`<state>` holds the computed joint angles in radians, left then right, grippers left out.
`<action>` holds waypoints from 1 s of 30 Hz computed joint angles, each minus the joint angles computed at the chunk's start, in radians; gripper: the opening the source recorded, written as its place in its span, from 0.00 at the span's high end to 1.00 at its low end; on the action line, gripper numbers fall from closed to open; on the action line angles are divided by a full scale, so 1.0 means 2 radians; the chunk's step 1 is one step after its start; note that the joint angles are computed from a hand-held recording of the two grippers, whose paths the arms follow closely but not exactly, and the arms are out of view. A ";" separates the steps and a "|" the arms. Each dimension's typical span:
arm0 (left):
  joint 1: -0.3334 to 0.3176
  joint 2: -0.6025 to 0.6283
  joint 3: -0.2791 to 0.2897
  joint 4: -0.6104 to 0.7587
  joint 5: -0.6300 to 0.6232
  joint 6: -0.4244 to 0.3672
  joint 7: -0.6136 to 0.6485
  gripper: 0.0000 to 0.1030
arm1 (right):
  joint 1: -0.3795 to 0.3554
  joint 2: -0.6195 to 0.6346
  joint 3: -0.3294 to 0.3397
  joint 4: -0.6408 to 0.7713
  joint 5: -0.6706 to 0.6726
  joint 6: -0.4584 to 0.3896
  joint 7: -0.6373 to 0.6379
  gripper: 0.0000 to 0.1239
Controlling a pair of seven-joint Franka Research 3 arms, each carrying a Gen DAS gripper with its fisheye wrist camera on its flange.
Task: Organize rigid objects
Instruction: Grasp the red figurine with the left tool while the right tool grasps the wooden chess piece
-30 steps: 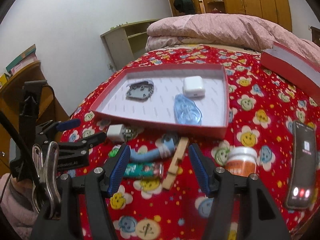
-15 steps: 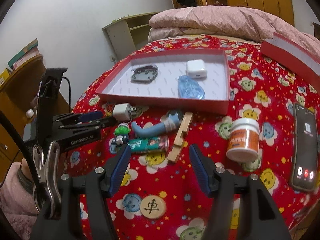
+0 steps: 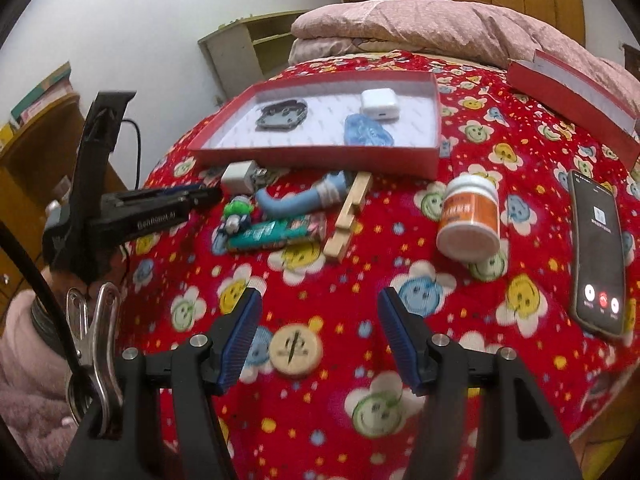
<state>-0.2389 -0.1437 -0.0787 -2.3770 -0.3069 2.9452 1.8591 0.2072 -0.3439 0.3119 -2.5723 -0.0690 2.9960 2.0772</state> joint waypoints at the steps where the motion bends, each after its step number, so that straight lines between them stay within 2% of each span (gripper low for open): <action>1: -0.004 -0.003 0.003 -0.002 -0.009 -0.002 0.009 0.79 | 0.000 -0.002 0.003 -0.002 -0.002 -0.002 0.001 0.50; 5: -0.022 -0.022 0.019 -0.016 -0.049 -0.009 0.047 0.79 | -0.015 -0.007 0.028 -0.003 -0.030 -0.018 0.017 0.50; 8: -0.031 -0.038 0.027 -0.027 -0.068 -0.010 0.065 0.79 | -0.005 -0.007 0.024 -0.007 -0.036 -0.013 0.020 0.53; 18: -0.050 -0.066 0.046 -0.047 -0.074 -0.002 0.073 0.79 | -0.029 -0.007 0.052 -0.003 -0.082 -0.025 0.062 0.62; 24: -0.061 -0.075 0.058 -0.053 -0.077 -0.002 0.074 0.79 | -0.031 0.006 0.057 0.007 -0.121 -0.041 0.090 0.67; 26: -0.065 -0.077 0.063 -0.053 -0.080 -0.002 0.077 0.79 | -0.036 0.007 0.061 0.009 -0.140 -0.043 0.109 0.74; 30: -0.069 -0.081 0.065 -0.055 -0.082 -0.001 0.078 0.79 | -0.031 0.007 0.055 0.008 -0.158 -0.040 0.126 0.74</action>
